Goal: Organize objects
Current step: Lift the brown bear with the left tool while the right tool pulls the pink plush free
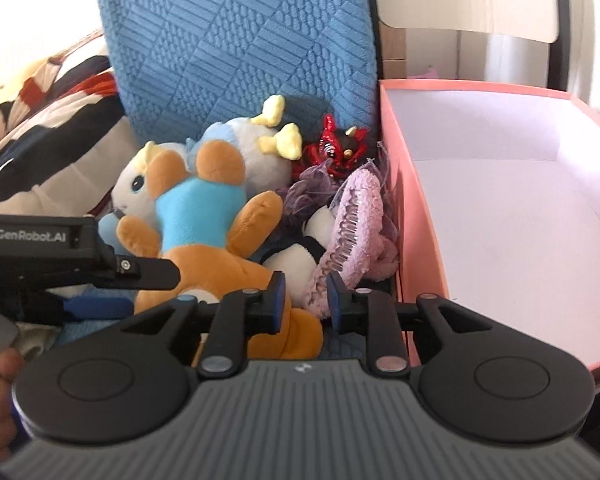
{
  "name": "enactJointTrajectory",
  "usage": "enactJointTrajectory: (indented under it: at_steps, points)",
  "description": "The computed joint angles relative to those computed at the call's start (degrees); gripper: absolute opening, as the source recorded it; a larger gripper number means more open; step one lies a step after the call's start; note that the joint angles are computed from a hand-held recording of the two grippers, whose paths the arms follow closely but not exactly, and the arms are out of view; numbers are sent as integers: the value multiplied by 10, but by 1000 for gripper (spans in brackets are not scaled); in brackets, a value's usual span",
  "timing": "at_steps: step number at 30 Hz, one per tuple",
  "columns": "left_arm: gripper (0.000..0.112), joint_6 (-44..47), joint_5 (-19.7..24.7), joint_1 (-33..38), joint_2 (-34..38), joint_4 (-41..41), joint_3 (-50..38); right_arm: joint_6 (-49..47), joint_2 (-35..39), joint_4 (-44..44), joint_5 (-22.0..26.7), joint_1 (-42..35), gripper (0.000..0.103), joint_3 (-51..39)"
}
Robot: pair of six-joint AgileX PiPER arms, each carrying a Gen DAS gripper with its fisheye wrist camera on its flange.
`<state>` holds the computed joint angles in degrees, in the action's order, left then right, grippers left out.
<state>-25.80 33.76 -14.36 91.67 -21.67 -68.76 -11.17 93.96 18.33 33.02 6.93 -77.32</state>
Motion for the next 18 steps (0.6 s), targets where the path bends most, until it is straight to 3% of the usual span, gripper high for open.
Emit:
enactJointTrajectory:
  at_steps: [7,13,16,18]
  points:
    - [81,9,6,-9,17,3,-20,113,-2,-31,-25,11,25,15]
    - [81,-46,11,-27,26,82,-37,159,17,5,-8,8,26,12]
    - [81,-35,7,-22,26,71,-32,177,16,23,-23,5,29,29]
    - [81,-25,7,-17,26,58,-30,214,12,32,-38,1,39,42]
